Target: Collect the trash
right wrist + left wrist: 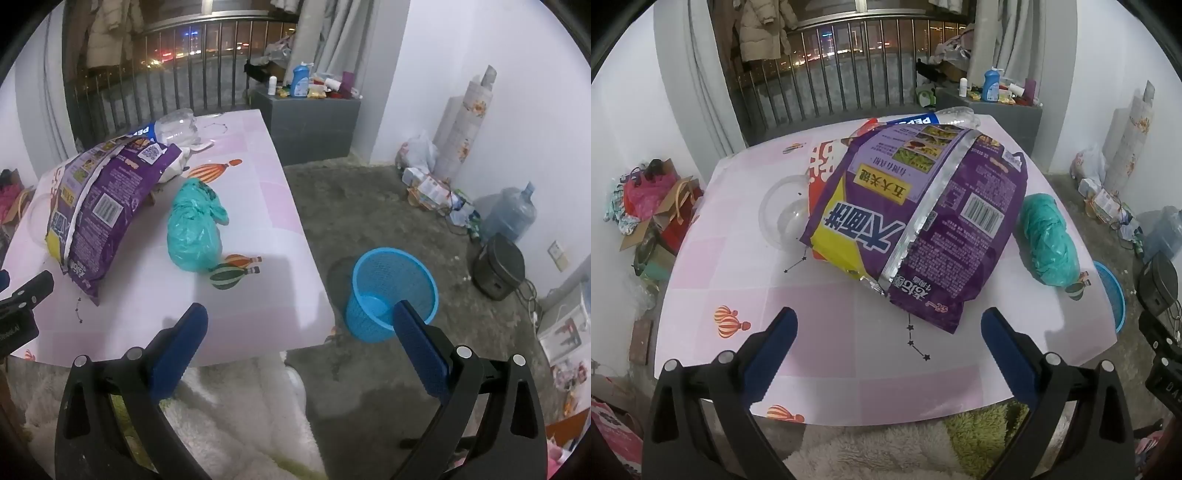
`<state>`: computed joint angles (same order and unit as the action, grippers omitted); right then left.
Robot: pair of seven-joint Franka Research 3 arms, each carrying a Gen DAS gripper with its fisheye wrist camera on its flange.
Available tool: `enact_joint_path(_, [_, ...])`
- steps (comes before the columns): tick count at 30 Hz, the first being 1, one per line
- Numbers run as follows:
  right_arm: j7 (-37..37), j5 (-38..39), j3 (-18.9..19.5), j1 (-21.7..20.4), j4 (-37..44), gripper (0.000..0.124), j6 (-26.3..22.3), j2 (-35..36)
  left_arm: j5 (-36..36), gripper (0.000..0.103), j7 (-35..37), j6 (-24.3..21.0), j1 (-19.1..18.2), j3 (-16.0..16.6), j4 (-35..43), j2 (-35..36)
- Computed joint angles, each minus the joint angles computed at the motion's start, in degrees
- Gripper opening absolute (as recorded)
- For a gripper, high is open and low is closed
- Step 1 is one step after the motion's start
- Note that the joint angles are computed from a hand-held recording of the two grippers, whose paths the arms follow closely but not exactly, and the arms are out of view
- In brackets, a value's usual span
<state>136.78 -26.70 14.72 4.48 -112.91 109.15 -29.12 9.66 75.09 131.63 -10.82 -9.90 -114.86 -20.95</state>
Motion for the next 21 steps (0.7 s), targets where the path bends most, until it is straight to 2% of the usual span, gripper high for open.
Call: enact_joint_path(21, [0.3,-0.3,-0.4,0.2,0.9,0.096,-0.2,0.6,-0.4,0.098,0.9,0.3,-0.2,0.0,0.4,0.0])
